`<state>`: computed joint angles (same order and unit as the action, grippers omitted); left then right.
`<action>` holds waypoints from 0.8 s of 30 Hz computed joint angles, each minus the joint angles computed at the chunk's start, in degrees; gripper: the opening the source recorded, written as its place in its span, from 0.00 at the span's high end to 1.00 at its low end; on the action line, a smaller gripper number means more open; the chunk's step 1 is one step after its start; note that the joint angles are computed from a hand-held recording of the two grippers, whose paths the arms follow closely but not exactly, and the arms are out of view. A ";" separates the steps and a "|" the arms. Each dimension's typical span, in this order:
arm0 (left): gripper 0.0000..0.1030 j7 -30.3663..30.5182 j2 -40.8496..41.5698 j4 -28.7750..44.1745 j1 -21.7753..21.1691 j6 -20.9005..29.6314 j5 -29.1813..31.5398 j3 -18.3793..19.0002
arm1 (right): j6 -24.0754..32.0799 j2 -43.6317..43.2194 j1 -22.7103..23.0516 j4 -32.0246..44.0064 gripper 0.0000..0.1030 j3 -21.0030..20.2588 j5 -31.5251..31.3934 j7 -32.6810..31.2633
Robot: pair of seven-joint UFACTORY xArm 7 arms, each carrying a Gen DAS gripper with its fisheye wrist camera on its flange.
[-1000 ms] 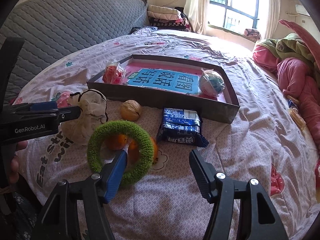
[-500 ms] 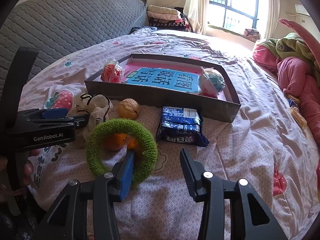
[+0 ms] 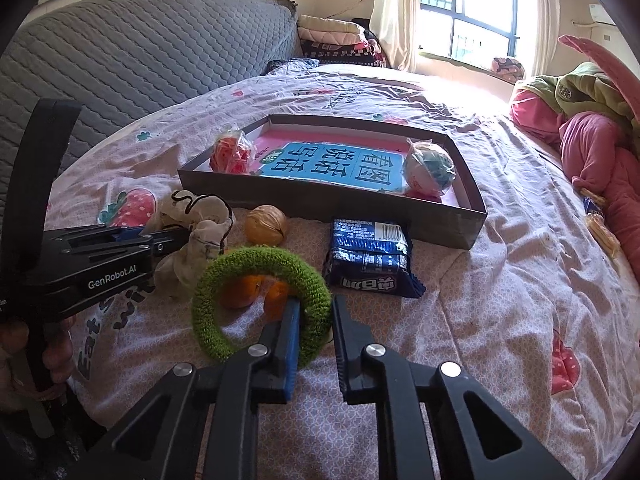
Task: Organize objects
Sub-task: 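Close left tool on white lace bag while right tool grasps green ring, then lift and carry white lace bag with left tool while right carries ring over tray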
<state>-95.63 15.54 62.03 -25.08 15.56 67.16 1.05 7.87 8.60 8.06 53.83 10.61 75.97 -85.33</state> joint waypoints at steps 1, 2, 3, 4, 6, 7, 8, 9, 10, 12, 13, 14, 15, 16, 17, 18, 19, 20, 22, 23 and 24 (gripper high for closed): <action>0.87 -0.09 -0.18 -0.16 0.11 -0.61 0.05 0.01 | 0.28 -0.06 -0.16 0.09 0.85 -0.02 0.40 -0.15; 0.88 -0.69 -0.40 -0.30 -0.02 -0.80 0.51 0.15 | 0.56 -0.15 -0.33 0.20 0.85 -0.04 1.09 -0.68; 0.88 -1.36 -0.65 -0.40 -0.17 -0.82 1.08 0.24 | 0.66 -0.32 -0.42 0.27 0.86 0.00 2.31 -1.75; 0.88 -1.84 -0.96 -0.57 -0.23 -0.66 1.42 0.18 | 0.91 -0.52 -0.46 0.38 0.86 -0.03 3.73 -3.05; 0.88 -2.81 -1.71 -0.87 -0.19 -0.23 2.35 -0.07 | 1.35 -1.00 -0.25 0.44 0.86 -0.34 6.03 -5.20; 0.88 -3.22 -2.11 -0.96 -0.15 0.19 2.77 -0.29 | 1.52 -1.22 -0.05 0.48 0.86 -0.58 7.15 -6.35; 0.88 -3.52 -2.46 -0.99 -0.05 0.59 3.22 -0.56 | 1.53 -1.45 0.22 0.50 0.86 -0.79 8.37 -7.66; 0.88 -3.70 -2.82 -1.05 0.13 0.91 3.54 -0.87 | 1.59 -1.58 0.51 0.56 0.86 -1.06 9.24 -8.62; 0.88 -4.21 -3.22 -1.16 0.25 1.26 4.05 -1.15 | 1.80 -1.80 0.75 0.55 0.86 -1.31 10.28 -9.68; 0.88 -4.23 -3.89 -1.34 0.71 1.64 4.18 -1.93 | 1.87 -2.11 1.34 0.55 0.86 -1.78 11.46 -10.95; 0.88 -4.24 -4.21 -1.41 0.86 2.01 4.24 -2.28 | 1.90 -2.28 1.59 0.58 0.86 -1.98 12.31 -11.83; 0.88 -4.23 -4.51 -1.43 0.97 2.42 4.29 -2.62 | 1.93 -2.44 1.82 0.60 0.86 -2.20 12.91 -12.44; 0.88 -4.52 -4.85 -1.50 1.05 2.61 4.71 -2.89 | 1.95 -2.58 2.06 0.58 0.86 -2.38 13.27 -12.86; 0.88 -4.33 -5.11 -1.53 1.18 2.87 4.75 -3.25 | 2.02 -2.75 2.23 0.60 0.86 -2.57 13.91 -13.39; 0.88 -4.41 -5.41 -1.53 1.18 3.48 4.83 -3.58 | 1.95 -2.88 2.41 0.59 0.86 -2.73 14.38 -13.82; 0.88 -4.57 -5.68 -1.48 1.26 3.67 5.01 -3.87 | 1.71 -2.97 2.63 0.61 0.86 -2.85 14.82 -14.33; 0.88 -4.63 -6.03 -1.54 1.37 3.73 5.15 -4.14 | 1.54 -3.09 2.81 0.65 0.86 -2.97 15.34 -14.79; 0.88 -4.93 -6.41 -1.61 1.35 4.15 5.46 -4.42 | 1.61 -3.21 2.93 0.62 0.86 -3.13 15.40 -14.76; 0.88 -4.96 -6.96 -1.55 1.43 4.81 5.82 -5.04 | 1.62 -3.56 3.12 0.55 0.86 -3.34 15.49 -14.68; 0.88 -5.07 -7.28 -1.55 1.43 5.23 5.97 -5.33 | 1.57 -3.76 3.21 0.52 0.86 -3.40 16.07 -15.23; 0.88 -5.01 -7.57 -1.56 1.45 5.60 5.98 -5.64 | 1.52 -3.92 3.30 0.53 0.86 -3.47 16.82 -15.93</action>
